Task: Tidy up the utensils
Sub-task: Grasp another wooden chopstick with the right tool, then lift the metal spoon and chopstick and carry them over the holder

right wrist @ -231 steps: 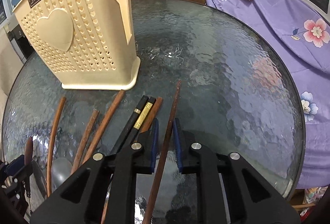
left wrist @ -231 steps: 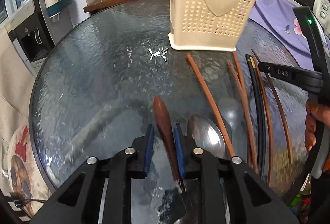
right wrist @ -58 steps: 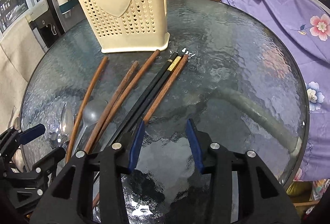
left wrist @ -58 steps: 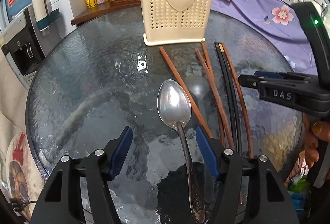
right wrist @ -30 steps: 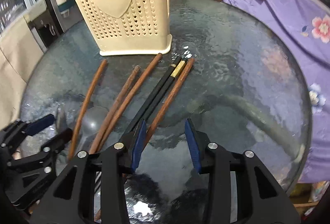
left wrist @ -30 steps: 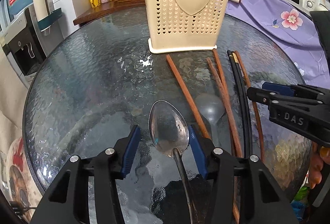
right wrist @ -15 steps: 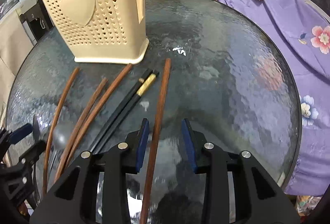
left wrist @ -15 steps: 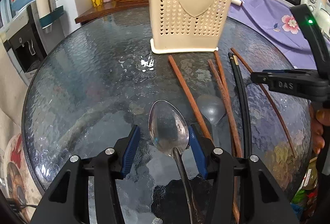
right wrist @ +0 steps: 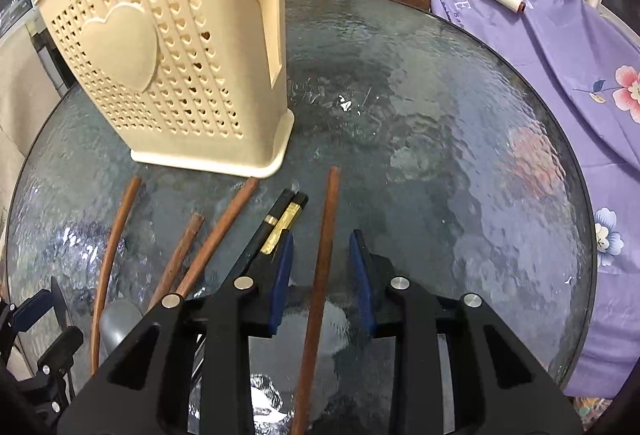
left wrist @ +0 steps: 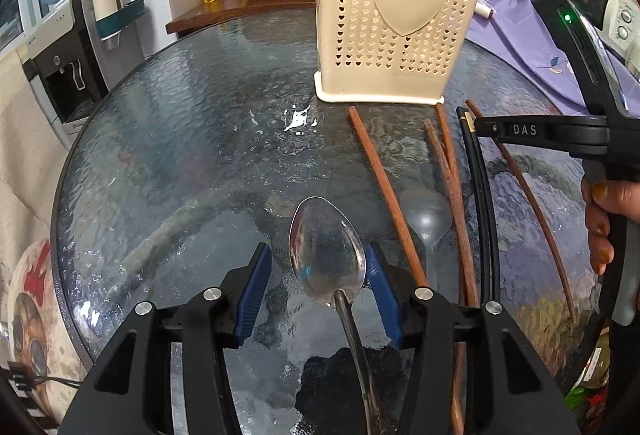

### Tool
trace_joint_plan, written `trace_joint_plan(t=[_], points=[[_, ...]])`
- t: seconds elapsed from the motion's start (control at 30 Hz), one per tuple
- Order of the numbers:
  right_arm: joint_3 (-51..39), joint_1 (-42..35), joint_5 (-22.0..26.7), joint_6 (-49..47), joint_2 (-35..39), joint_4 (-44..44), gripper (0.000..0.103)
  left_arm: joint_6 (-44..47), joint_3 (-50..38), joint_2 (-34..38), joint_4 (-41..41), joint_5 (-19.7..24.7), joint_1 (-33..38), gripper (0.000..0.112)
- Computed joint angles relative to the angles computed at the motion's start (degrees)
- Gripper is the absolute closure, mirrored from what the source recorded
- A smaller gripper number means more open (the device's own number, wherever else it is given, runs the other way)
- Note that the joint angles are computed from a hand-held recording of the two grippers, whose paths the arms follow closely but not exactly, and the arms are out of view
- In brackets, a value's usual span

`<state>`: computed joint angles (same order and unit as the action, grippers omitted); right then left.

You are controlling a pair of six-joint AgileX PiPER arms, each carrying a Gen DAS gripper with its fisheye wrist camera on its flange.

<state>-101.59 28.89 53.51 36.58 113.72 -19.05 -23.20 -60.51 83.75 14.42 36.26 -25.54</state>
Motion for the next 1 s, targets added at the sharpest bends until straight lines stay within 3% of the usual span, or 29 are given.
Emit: trace_joint_plan(t=[0.3, 0.57, 0.77, 1.0], points=[[-5.38, -0.47, 2.47, -2.03, 3.14, 0.81, 0.075, -4.91, -2.39, 1.61, 1.42, 2.52, -0.64, 0.059], [-9.25, 0.64, 3.56, -3.11, 5.83, -0.23, 0.089, -9.55, -3.60, 1.98, 3.34, 4.74, -2.36, 0.071], [-7.38, -0.09, 1.40, -4.06, 4.95, 1.07, 0.095, -8.46, -4.11, 2.31, 2.86, 4.69, -2.80, 0.075], [0.91, -2.64, -6.54, -4.66, 0.40, 5.50, 0.096, -5.52, -4.54, 0.45, 1.99, 2.82, -1.98, 0.075]])
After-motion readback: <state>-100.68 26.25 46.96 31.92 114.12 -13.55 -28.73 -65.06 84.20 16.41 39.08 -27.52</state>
